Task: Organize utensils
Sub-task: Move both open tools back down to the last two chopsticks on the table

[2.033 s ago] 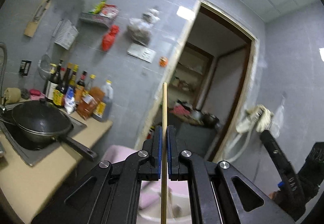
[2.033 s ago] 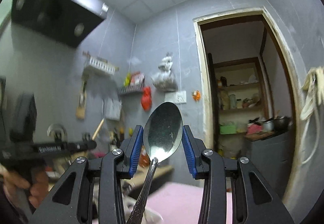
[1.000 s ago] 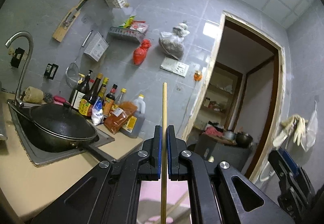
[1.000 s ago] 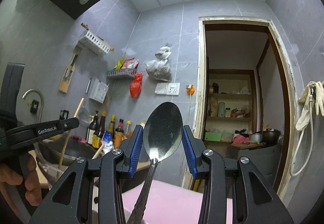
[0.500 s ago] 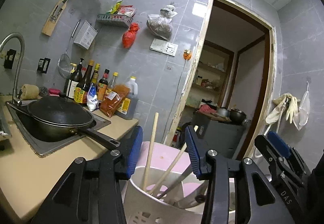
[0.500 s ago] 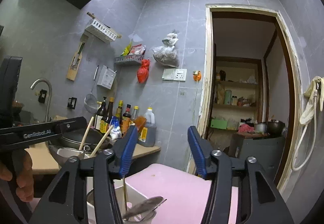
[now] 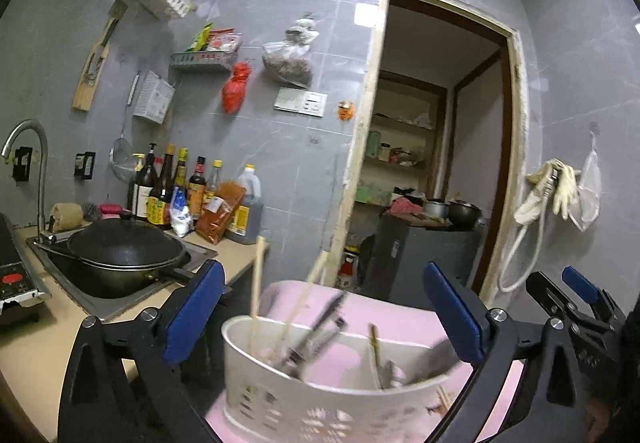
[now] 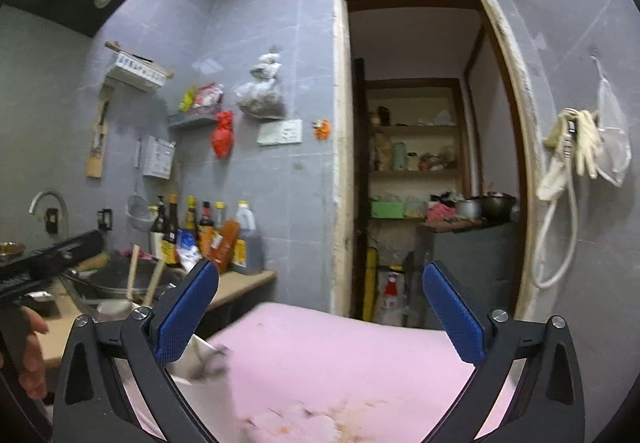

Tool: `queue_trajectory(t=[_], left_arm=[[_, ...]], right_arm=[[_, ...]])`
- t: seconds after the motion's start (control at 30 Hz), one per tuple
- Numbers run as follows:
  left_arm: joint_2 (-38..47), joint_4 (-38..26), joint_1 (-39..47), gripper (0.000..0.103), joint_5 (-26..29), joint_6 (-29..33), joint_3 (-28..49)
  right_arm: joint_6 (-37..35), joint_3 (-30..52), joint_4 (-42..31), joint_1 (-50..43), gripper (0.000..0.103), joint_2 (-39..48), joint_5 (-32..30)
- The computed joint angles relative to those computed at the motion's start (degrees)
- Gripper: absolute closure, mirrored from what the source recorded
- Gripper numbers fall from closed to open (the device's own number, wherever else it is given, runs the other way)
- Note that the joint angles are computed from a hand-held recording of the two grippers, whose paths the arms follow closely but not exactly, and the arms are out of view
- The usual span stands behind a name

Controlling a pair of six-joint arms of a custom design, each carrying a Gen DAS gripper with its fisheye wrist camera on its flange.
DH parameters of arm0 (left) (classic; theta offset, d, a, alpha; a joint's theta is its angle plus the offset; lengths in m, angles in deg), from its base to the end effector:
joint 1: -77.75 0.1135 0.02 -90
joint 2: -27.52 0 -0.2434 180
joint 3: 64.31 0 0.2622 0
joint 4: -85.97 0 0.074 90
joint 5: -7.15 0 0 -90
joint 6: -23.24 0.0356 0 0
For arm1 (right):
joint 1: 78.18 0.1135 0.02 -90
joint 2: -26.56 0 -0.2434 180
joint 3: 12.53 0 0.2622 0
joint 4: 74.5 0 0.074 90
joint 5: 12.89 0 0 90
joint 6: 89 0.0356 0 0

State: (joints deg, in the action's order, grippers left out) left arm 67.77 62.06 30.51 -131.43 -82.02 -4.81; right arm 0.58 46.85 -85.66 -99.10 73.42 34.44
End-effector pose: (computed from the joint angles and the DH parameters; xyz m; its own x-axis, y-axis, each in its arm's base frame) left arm 0.1411 -0.1133 0.3493 -0.0475 -0.2051 -0.9776 -0.0355 0.9784 -0.2036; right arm 0.2045 -0.0523 0.3503 0.0249 -0.0153 -0.9996 -0.3702 0.9287 -0.0234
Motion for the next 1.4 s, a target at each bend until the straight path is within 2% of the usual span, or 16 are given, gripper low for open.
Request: queue_trajectory(t=[0.17, 0.27, 0.37, 0.5, 0.6, 0.73, 0.9, 0.97, 1.17, 1.4], left_arm=[[2.65, -4.21, -8.31, 0.005, -4.34, -4.11, 1.36], [5.46, -9.63, -11.87, 0.005, -4.04, -9.93, 3.1], [9.44, -14.92, -14.37, 0.005, -2.94, -15.73, 5.48], [15.57, -22.27, -15.16, 0.005, 1.76, -22.55, 9.25], [21.26, -27.68, -15.03, 0.005, 5.98, -26.67, 12.61], [26.98, -31.67, -14.48, 0.005, 9.83, -28.98, 15.83], [30.63, -33.31, -11.37, 0.005, 15.27, -28.78, 18.28], [32.66, -34.88, -9.8, 0.005, 17.73, -29.12, 19.97], [34.06, -35.65, -5.78, 0.005, 23.96, -30.49, 19.96], [31.7, -34.83, -3.55, 0.005, 26.53, -31.09, 18.48]], right_arm=[[-4.42, 2.64, -5.9, -11.33, 0.0, 2.81, -8.71], [-11.13, 5.71, -13.76, -16.66, 0.0, 5.94, -12.95], [-22.58, 10.36, -26.2, -21.3, 0.0, 10.38, -16.05], [-37.46, 15.15, -40.99, -24.8, 0.0, 15.48, -16.96], [-48.06, 18.28, -50.95, -25.29, 0.0, 19.12, -14.36], [-56.79, 20.61, -59.86, -24.46, 0.0, 23.35, -10.15], [-58.06, 23.64, -65.55, -20.57, 0.005, 28.82, -4.06], [-57.35, 25.2, -67.03, -18.4, 0.014, 31.06, -1.61], [-52.93, 28.56, -67.35, -10.55, 0.032, 36.17, 3.87], [-46.86, 30.24, -62.14, -1.84, 0.035, 38.62, 10.58]])
